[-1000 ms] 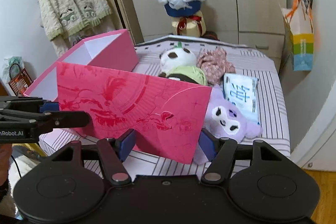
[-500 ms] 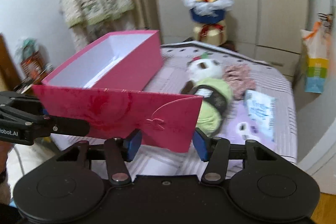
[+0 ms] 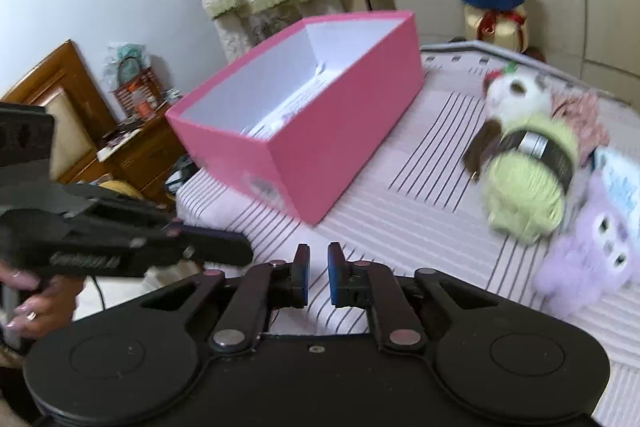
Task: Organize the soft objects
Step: 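Move both tools to the green yarn ball and close them on it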
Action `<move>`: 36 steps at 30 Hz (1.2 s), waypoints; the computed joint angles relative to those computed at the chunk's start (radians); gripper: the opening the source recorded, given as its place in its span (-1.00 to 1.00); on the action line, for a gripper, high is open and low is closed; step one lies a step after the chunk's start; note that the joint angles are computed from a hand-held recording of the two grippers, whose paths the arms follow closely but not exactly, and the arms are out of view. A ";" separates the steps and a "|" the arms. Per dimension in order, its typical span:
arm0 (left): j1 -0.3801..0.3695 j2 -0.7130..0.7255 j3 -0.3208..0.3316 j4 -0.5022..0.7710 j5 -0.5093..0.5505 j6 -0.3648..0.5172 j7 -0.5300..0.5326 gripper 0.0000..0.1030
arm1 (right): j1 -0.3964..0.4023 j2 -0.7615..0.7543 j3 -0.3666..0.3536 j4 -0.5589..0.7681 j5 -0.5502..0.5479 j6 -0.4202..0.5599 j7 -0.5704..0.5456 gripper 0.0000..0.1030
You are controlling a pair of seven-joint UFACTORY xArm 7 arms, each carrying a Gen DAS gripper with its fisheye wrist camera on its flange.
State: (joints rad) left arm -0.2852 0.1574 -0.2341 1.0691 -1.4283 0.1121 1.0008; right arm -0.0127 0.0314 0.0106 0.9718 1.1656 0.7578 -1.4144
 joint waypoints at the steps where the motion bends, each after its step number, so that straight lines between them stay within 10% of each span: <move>1: 0.002 0.006 0.002 -0.006 -0.009 -0.005 -0.006 -0.97 | -0.002 0.001 -0.002 -0.013 -0.008 0.006 -0.012 -0.73; 14: -0.023 -0.058 0.050 -0.142 -0.166 -0.130 0.098 -0.91 | 0.010 0.022 0.020 -0.017 -0.107 0.119 -0.078 -0.67; 24: -0.024 -0.124 0.047 -0.225 0.426 -0.131 -0.358 -0.90 | 0.037 -0.085 0.003 -0.084 -0.025 0.044 -0.153 -0.37; 36: 0.030 0.046 -0.086 0.091 0.295 -0.026 -0.021 -0.53 | 0.031 -0.180 -0.076 -0.167 0.107 -0.188 -0.204 0.09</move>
